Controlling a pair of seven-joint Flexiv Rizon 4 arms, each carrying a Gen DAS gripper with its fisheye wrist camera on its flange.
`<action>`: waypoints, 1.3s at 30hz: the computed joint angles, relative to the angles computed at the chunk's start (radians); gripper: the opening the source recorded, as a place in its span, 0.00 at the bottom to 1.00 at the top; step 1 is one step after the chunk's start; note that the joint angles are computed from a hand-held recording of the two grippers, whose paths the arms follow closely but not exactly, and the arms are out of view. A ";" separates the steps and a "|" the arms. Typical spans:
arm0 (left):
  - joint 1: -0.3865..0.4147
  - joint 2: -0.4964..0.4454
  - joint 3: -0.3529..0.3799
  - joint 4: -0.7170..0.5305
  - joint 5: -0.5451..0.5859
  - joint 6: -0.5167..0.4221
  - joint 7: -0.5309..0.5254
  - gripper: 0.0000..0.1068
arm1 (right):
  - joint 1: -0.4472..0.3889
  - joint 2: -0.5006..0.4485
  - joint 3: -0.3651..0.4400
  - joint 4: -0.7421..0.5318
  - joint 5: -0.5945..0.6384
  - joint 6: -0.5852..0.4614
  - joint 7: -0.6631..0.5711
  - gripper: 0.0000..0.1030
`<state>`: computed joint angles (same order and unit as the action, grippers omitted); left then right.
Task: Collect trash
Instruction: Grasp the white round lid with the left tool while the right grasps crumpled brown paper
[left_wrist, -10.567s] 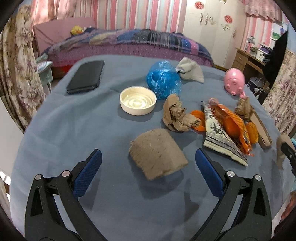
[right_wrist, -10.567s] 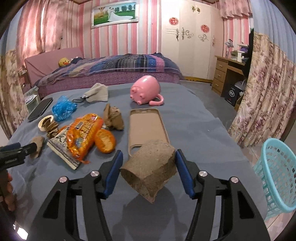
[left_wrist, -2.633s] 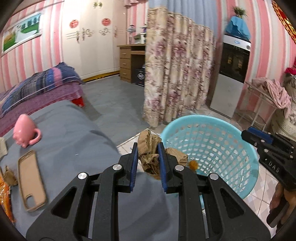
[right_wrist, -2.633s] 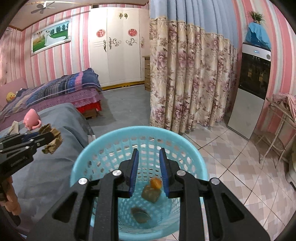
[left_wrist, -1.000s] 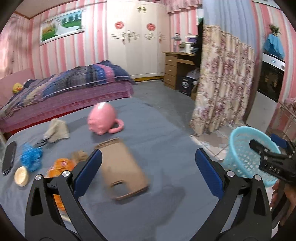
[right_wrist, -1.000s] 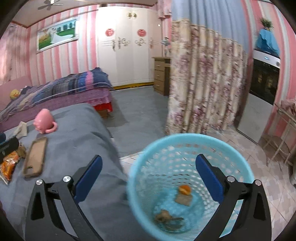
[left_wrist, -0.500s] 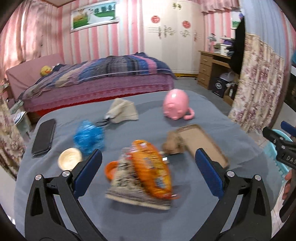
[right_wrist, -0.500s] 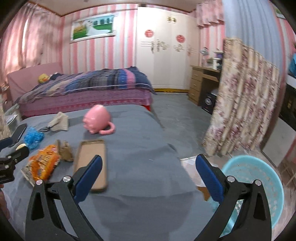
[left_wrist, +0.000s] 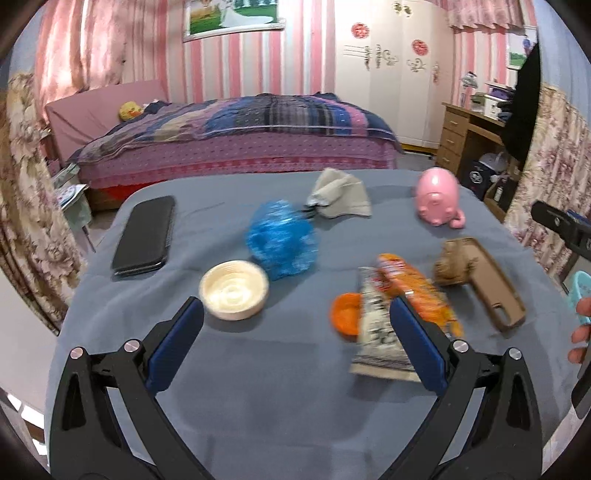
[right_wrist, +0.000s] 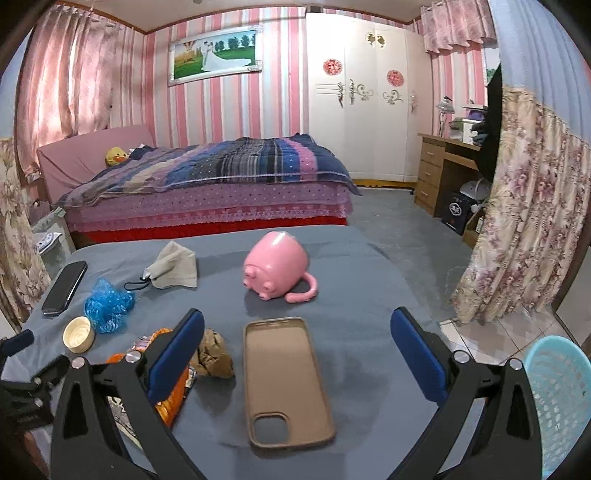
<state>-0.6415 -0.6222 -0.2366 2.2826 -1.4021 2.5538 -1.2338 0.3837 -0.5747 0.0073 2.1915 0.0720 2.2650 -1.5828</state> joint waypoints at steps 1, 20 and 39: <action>0.007 0.002 0.005 0.019 0.011 -0.004 -0.025 0.91 | -0.009 -0.017 0.009 0.000 -0.017 0.012 -0.001 0.96; 0.108 -0.006 0.139 0.053 0.172 -0.238 -0.131 0.91 | -0.054 -0.060 0.015 -0.044 -0.113 -0.125 0.024 0.96; 0.073 -0.002 0.125 0.034 0.099 -0.249 -0.012 0.57 | -0.017 -0.095 0.042 -0.048 -0.197 -0.111 0.033 0.93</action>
<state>-0.5683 -0.6243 -0.1114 2.3170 -1.3036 2.3049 -1.2456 0.3667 -0.6698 0.0495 2.1431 -0.1254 2.1544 -1.5502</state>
